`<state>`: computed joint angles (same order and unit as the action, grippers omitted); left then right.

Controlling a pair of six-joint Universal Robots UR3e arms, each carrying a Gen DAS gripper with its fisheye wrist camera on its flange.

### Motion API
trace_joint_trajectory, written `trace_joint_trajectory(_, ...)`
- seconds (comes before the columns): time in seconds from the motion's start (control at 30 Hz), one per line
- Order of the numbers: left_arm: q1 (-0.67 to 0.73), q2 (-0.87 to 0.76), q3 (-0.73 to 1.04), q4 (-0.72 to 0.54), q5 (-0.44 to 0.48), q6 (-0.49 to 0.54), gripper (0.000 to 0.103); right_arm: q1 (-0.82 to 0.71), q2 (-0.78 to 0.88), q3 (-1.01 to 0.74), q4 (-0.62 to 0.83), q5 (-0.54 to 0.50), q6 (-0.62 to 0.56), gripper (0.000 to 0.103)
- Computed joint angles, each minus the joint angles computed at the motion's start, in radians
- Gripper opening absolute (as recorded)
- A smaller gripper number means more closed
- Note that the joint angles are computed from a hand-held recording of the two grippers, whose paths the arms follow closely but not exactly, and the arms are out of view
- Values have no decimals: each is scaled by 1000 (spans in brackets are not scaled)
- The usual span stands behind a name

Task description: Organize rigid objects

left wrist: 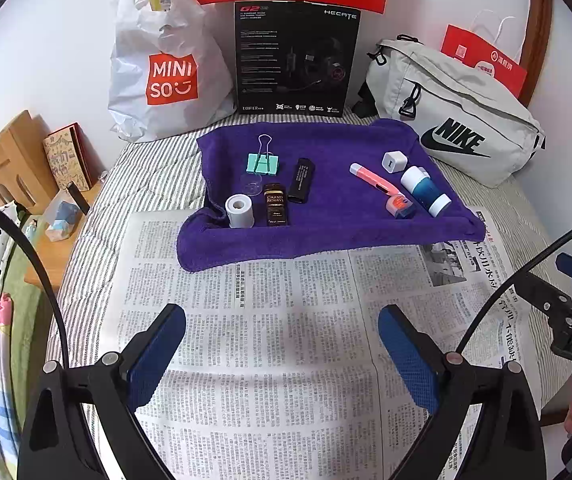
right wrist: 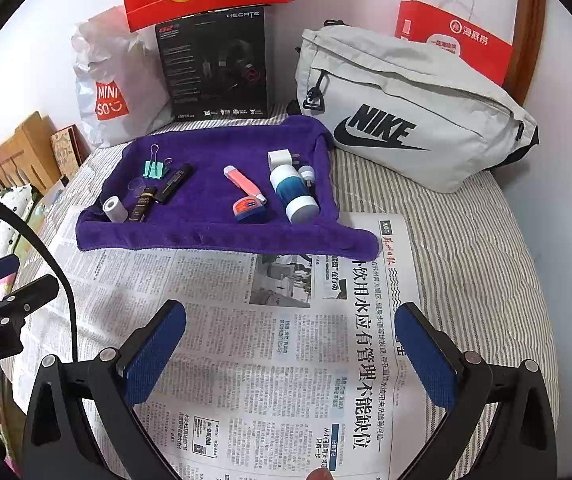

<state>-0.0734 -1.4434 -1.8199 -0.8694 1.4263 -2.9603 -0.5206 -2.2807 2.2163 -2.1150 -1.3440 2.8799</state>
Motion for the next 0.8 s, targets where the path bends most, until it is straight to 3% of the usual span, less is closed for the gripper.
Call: trace_joint_trajectory(0.8, -8, -5, 1, -3, 4, -5, 98, 12, 12, 3, -4, -16, 4, 103)
